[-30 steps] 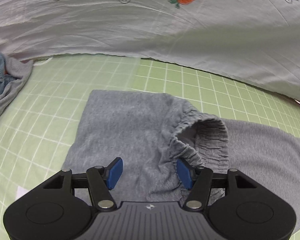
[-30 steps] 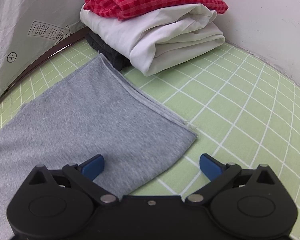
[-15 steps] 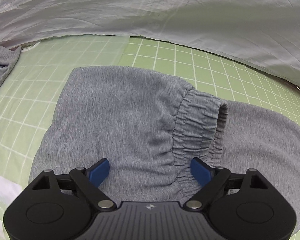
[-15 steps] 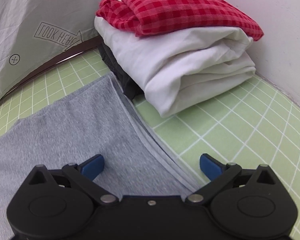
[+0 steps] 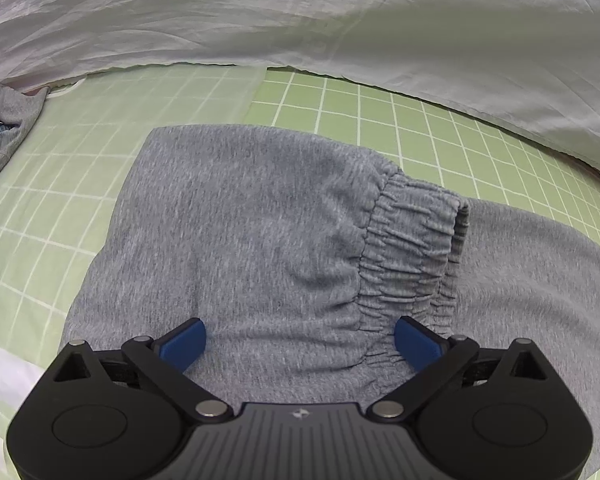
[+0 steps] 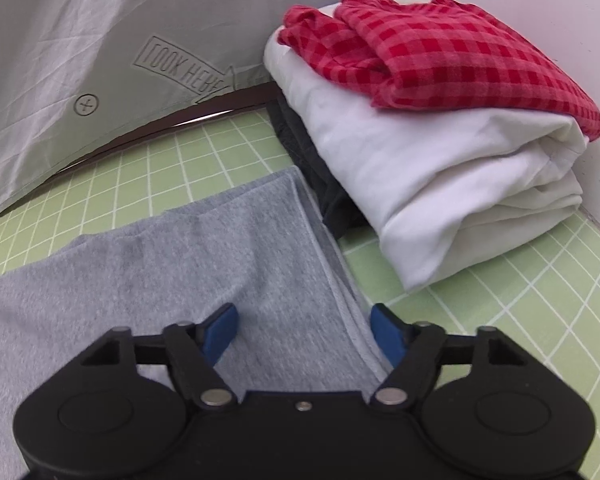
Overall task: Fold clothes
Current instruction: 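Release the waistband with the left tool while the right tool grasps the cuff edge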
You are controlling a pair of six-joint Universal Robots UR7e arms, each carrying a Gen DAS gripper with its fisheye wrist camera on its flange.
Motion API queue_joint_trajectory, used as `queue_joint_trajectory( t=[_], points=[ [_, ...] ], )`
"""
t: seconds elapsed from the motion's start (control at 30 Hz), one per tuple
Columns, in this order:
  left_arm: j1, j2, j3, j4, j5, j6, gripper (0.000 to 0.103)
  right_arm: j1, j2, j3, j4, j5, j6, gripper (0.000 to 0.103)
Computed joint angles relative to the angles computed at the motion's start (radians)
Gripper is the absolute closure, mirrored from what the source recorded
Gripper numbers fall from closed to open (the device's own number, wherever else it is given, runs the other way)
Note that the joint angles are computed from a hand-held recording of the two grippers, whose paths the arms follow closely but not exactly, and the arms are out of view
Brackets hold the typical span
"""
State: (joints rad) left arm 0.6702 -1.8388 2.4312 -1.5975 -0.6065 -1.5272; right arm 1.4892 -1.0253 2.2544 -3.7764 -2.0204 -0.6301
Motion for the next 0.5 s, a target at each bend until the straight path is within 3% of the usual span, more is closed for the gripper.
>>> queue_joint_trajectory(
  t=[0.03, 0.07, 0.1, 0.13, 0.2, 0.27, 0.37, 0.5],
  points=[
    [-0.001, -0.002, 0.003, -0.003, 0.003, 0.001, 0.001, 0.003, -0.007, 0.005, 0.014, 0.008, -0.002, 0.06],
    [-0.002, -0.007, 0.007, -0.007, 0.005, 0.007, 0.001, 0.009, -0.01, 0.006, 0.031, 0.008, 0.0, 0.067],
    [0.0, -0.009, 0.006, -0.012, 0.002, 0.017, 0.001, 0.015, -0.014, 0.007, 0.049, 0.008, 0.002, 0.086],
    [0.002, -0.011, 0.005, -0.017, -0.002, 0.029, 0.001, 0.026, -0.012, 0.006, 0.057, -0.004, -0.004, 0.093],
    [0.009, -0.01, -0.01, -0.013, -0.016, 0.047, 0.001, 0.078, 0.042, -0.012, -0.002, -0.105, -0.091, 0.094],
    [0.008, -0.005, -0.033, 0.028, -0.026, 0.041, 0.001, 0.11, 0.082, -0.013, -0.078, -0.143, -0.194, 0.094],
    [-0.039, -0.013, -0.064, 0.18, -0.023, -0.034, 0.003, 0.164, 0.068, -0.008, -0.089, -0.143, -0.183, 0.094],
    [-0.119, -0.113, -0.063, 0.323, -0.035, -0.103, 0.003, 0.247, 0.063, 0.0, -0.117, -0.136, -0.163, 0.094]
  ],
)
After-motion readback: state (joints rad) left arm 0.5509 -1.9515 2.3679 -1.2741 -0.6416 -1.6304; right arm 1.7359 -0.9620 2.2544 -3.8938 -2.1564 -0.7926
